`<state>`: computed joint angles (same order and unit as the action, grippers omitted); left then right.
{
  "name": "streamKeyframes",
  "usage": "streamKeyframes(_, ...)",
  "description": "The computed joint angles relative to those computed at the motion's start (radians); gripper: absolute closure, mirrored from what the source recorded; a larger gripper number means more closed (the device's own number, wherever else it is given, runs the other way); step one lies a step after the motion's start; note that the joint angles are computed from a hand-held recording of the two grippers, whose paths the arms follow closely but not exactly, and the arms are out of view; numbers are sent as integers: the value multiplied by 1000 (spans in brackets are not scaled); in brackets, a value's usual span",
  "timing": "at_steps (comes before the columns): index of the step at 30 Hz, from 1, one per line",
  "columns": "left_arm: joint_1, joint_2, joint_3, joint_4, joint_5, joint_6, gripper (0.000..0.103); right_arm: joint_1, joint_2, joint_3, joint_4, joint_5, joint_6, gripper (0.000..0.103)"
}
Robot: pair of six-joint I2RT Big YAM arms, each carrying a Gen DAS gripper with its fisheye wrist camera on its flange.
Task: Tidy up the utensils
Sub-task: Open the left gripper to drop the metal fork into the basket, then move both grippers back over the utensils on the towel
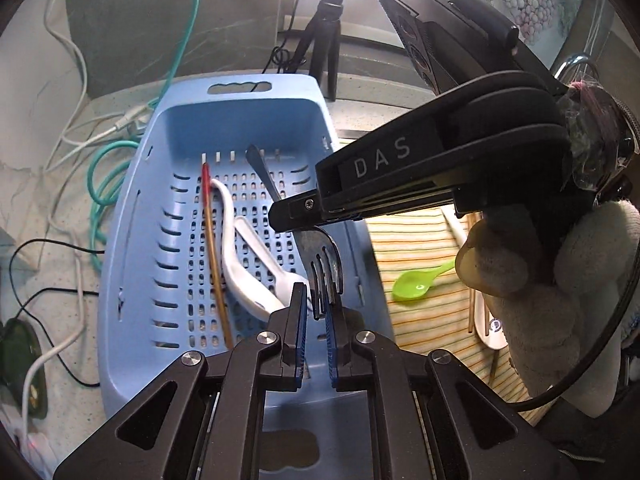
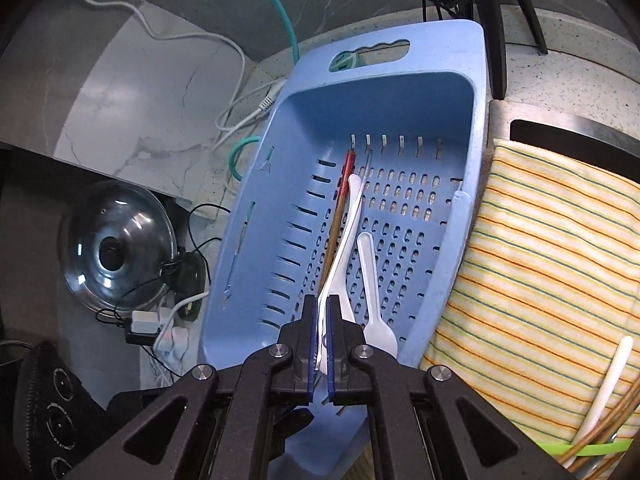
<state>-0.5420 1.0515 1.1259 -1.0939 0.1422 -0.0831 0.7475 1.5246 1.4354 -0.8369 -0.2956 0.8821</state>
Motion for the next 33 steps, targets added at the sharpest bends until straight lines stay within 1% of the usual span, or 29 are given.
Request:
streamKeyframes(3, 3, 9, 1, -3, -2, 1, 96, 2, 12, 11, -16, 4, -10, 99)
streamKeyframes(6, 3, 12, 2, -10, -15, -4, 95, 7, 25, 29, -47, 21, -30, 96)
streamKeyframes(7, 4, 15, 4, -11, -20, -5, 94, 7, 25, 31, -53, 28, -35, 96)
streamKeyframes(8, 4, 17, 6, -18, -19, -6, 87, 6, 23, 29, -52, 28, -38, 96)
streamKeyframes(9, 4, 17, 6, -22, -21, -10, 85, 5, 20, 28, -53, 26, -39, 95)
streamKeyframes(10, 1, 13, 5, -27, -29, -16, 82, 3, 17, 25, -52, 22, -40, 89)
streamKeyframes(12, -4, 3, 2, -29, -35, -22, 82, 3, 6, 20, -51, 32, -40, 80)
streamKeyframes(13, -4, 0, 1, -30, -35, -28, 82, 3, 0, 17, -51, 40, -41, 79)
streamKeyframes(18, -16, -23, -2, -39, -52, -49, 82, 2, -29, 3, -58, 48, -46, 78)
streamKeyframes(22, -38, -43, 2, -50, -82, -68, 82, 3, -65, -16, -61, 60, -53, 78)
streamKeyframes(25, -45, -57, 4, -49, -83, -88, 82, 3, -103, -38, -59, 66, -60, 78)
streamKeyframes(33, -119, -86, 20, -67, -139, -137, 82, 2, -223, -102, -76, 91, -94, 78)
